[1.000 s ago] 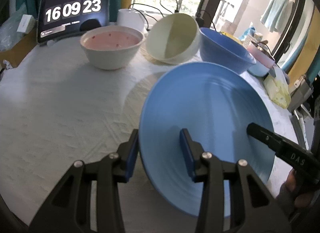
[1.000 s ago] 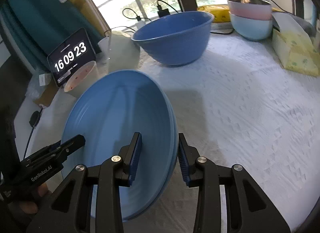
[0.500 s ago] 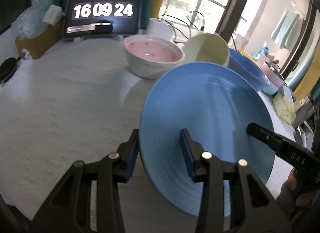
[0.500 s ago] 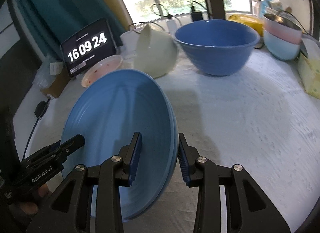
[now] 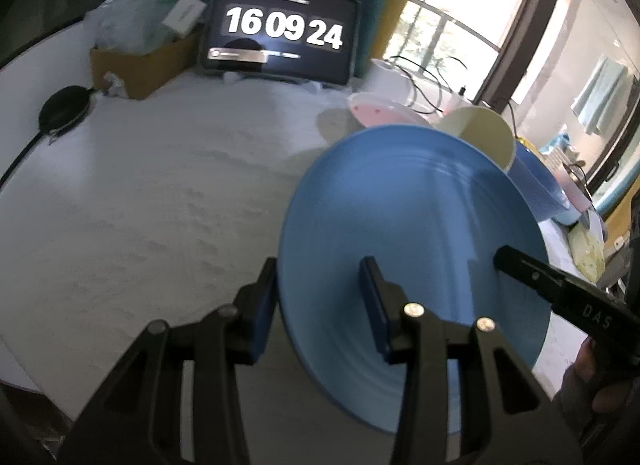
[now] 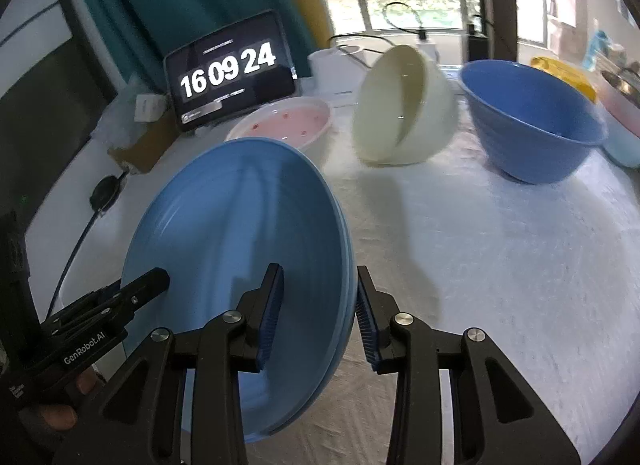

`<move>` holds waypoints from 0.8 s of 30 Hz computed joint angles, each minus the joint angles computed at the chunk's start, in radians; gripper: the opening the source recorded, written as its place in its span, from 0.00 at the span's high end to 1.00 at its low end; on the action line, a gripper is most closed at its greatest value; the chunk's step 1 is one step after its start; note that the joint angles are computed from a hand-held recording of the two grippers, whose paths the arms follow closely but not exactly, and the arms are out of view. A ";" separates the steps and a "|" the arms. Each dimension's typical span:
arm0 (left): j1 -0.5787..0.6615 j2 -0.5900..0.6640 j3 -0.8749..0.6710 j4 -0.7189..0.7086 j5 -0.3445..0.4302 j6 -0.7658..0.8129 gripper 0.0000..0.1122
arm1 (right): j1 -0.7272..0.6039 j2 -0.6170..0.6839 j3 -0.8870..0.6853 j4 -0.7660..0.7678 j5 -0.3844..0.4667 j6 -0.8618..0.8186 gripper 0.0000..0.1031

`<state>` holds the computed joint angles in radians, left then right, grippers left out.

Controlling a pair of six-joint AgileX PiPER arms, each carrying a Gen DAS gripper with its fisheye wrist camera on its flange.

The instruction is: Organize plates and bowls

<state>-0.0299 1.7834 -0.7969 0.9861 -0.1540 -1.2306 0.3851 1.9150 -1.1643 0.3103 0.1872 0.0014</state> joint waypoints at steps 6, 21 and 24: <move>0.051 -0.001 0.007 0.050 -0.015 -0.037 0.63 | 0.033 0.052 -0.079 -0.059 0.033 0.053 0.64; 0.121 0.046 -0.018 0.222 0.000 -0.197 0.63 | 0.061 0.174 -0.234 -0.011 0.126 -0.003 0.64; 0.124 0.058 -0.027 0.262 0.007 -0.232 0.63 | 0.061 0.193 -0.251 0.001 0.138 -0.011 0.64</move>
<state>0.0942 1.8416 -0.8242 1.2481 -0.1467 -1.4626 0.4463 2.1079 -1.4149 0.3118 0.3252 -0.0100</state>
